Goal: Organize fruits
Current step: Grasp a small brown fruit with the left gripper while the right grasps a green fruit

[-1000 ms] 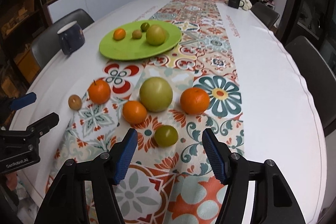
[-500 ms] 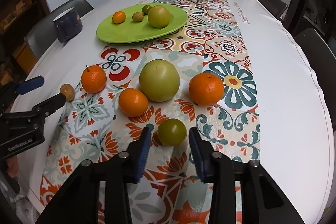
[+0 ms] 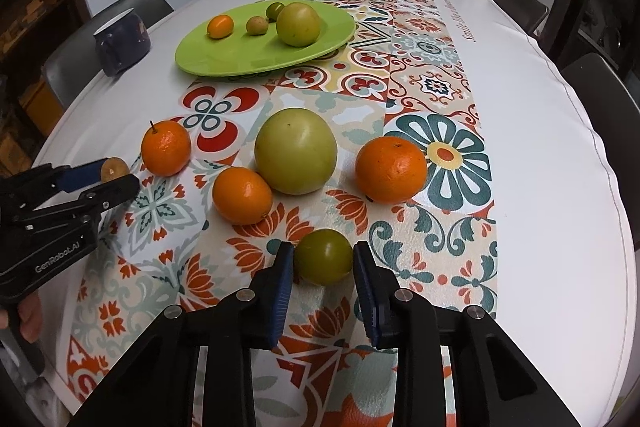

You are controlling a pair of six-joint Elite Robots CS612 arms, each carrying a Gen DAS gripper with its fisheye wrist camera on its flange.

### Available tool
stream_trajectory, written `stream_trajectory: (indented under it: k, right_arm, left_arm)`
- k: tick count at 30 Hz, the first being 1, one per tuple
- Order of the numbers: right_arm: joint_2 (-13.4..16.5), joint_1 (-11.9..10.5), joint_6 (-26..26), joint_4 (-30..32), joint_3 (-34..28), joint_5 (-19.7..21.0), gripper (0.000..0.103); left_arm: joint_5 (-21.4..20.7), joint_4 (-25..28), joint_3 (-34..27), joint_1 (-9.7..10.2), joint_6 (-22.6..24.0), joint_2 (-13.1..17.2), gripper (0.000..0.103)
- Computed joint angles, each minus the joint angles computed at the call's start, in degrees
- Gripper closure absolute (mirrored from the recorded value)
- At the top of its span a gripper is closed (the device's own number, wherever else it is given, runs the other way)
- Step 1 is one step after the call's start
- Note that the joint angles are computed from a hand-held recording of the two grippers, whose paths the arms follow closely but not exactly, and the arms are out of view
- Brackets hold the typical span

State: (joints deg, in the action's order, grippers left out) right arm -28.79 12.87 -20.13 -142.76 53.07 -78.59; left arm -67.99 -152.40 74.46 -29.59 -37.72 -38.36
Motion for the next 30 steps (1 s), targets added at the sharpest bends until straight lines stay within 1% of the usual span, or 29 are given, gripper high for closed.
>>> stream_trajectory:
  k: [9, 15, 20, 25, 30]
  right_arm:
    - [0.0, -0.2, 0.1, 0.0, 0.1, 1.0, 0.072]
    - [-0.4, -0.7, 0.6, 0.8, 0.5, 3.8, 0.072]
    - [-1.3, -1.1, 0.9, -0.6, 1.8, 5.8, 0.072]
    - [-2.0, -1.3, 0.5, -2.5, 2.5, 7.5, 0.072]
    - [-2.3, -1.5, -0.1, -3.4, 2.6, 9.6, 0.072]
  left_arm:
    - [0.3, -0.5, 0.3, -0.33, 0.8, -0.4, 0.073]
    - [-0.3, -1.3, 0.8, -0.72, 0.6, -1.1, 0.073]
    - [-1.3, -1.9, 0.8, -1.07, 0.8, -1.5, 0.073]
    - [-0.8, -2.9, 0.8, -1.46, 1.8, -2.0, 0.073]
    - [1.0, -3.8, 0.8, -1.7, 2.6, -2.5, 0.073]
